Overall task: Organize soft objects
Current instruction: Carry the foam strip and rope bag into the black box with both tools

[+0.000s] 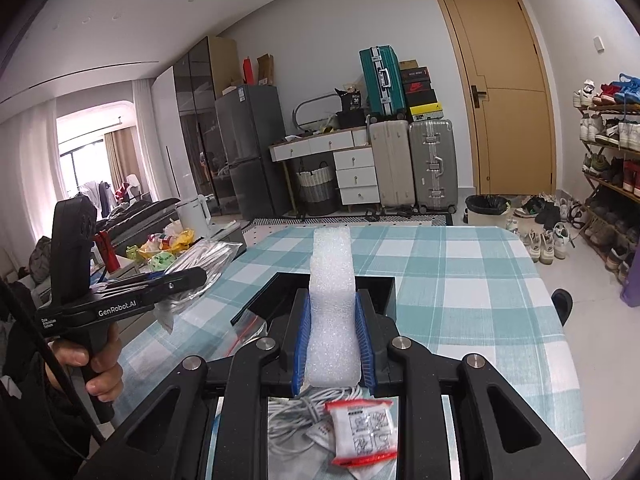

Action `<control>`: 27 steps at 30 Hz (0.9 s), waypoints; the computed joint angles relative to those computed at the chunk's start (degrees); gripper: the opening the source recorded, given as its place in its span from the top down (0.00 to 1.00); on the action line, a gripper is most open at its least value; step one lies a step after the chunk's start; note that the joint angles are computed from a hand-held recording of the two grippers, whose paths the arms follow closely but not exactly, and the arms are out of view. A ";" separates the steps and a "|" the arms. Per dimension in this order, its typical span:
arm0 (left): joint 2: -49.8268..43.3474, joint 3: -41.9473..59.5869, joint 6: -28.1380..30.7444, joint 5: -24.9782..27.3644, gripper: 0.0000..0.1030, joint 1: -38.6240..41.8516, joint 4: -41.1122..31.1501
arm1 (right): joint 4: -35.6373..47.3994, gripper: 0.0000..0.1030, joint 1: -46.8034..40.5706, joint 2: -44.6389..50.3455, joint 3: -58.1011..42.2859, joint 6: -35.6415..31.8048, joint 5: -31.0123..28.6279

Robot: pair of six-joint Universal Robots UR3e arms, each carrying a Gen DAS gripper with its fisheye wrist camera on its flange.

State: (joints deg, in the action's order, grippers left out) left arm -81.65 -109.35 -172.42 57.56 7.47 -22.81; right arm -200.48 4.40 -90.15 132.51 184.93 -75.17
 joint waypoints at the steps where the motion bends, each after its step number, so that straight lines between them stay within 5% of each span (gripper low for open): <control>1: -1.12 0.84 -0.12 0.36 0.68 -0.53 0.31 | 0.19 0.79 0.04 0.53 -0.62 -0.16 -0.03; 27: -17.97 16.63 -1.40 6.12 0.67 -7.45 -1.81 | 6.07 0.79 -2.31 16.78 -18.63 -0.18 4.20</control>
State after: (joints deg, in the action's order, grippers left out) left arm -99.63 -92.72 -173.82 63.68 0.02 -24.62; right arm -194.41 2.09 -73.37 113.88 184.74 -70.98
